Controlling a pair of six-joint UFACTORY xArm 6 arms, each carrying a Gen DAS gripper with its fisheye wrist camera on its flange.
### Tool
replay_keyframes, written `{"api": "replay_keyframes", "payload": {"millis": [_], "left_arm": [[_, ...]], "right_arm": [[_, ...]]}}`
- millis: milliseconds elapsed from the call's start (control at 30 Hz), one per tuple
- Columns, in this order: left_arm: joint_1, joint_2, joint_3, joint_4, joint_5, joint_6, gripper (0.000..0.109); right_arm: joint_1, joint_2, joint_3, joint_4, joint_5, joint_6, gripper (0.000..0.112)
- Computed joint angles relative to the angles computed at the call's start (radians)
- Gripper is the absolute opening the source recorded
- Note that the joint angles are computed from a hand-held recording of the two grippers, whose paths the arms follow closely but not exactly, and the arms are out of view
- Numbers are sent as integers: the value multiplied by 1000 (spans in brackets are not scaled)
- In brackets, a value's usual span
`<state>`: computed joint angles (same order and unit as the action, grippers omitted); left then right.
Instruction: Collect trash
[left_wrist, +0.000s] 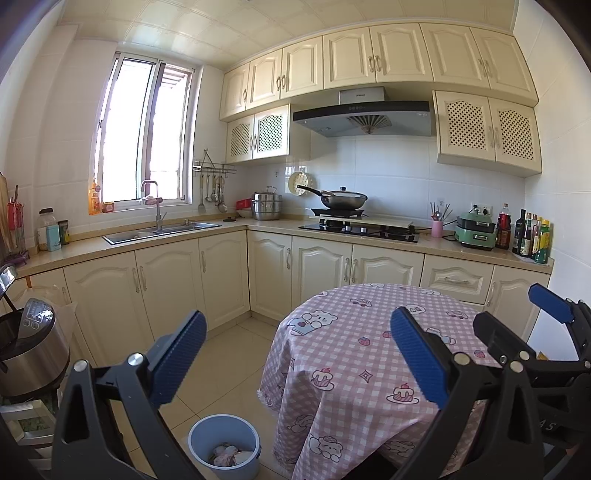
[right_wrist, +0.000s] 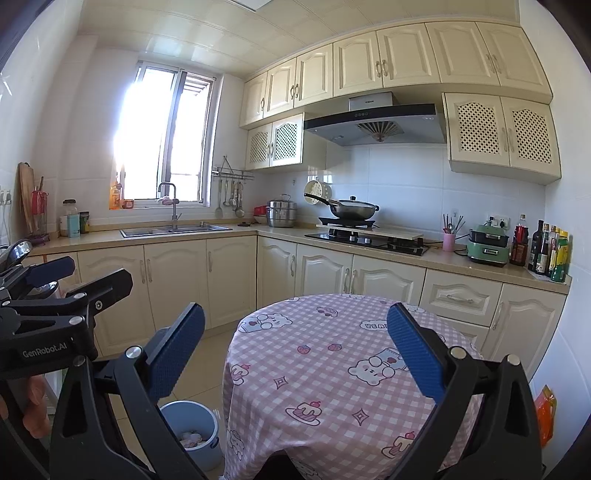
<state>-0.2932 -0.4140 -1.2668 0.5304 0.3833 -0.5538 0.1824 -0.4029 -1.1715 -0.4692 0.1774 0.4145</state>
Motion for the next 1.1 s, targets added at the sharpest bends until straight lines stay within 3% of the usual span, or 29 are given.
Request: {"api": "replay_keyframes", "payload": {"millis": [1100], "left_arm": [[10,25,-13,-61,11,59,98]], "right_arm": [[5,-9,4,-27,24,28,95]]}}
